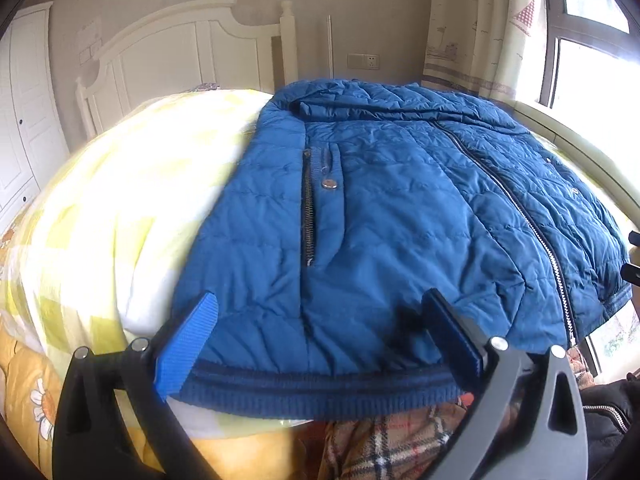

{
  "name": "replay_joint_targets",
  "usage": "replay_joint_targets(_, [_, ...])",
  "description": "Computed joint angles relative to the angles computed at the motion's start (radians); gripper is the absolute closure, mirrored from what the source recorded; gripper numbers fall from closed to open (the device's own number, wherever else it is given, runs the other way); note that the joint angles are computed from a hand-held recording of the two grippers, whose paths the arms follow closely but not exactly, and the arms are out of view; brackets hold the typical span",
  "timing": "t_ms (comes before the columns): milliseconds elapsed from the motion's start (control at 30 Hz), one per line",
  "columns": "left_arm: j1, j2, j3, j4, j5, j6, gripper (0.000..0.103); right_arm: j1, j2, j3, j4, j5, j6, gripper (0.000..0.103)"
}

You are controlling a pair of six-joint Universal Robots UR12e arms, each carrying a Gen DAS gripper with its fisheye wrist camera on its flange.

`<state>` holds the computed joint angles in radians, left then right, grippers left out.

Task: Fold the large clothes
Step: 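Grasp the ribbed jacket hem with both grippers and lift it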

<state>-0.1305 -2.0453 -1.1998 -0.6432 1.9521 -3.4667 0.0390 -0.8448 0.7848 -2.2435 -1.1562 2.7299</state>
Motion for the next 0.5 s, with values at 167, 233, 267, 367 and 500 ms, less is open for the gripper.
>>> replay_joint_targets(167, [0.035,0.051,-0.080,0.103,-0.047,-0.099,0.002,-0.074,0.016,0.020,0.015,0.176,0.210,0.005])
replay_joint_targets(233, [0.060,0.065,-0.100,0.107,-0.091,-0.162,0.002,-0.094,0.029,0.026,0.006,0.257,0.291,0.005])
replay_joint_targets(267, [0.073,0.072,-0.111,0.107,-0.113,-0.202,0.002,-0.102,0.043,0.016,0.013,0.301,0.319,0.005])
replay_joint_targets(367, [0.118,0.092,-0.162,0.166,-0.256,-0.309,0.003,-0.117,0.080,0.005,-0.008,0.425,0.382,0.005])
replay_joint_targets(500, [0.129,0.089,-0.158,0.186,-0.315,-0.298,0.003,-0.122,0.134,-0.040,0.007,0.618,0.421,0.005])
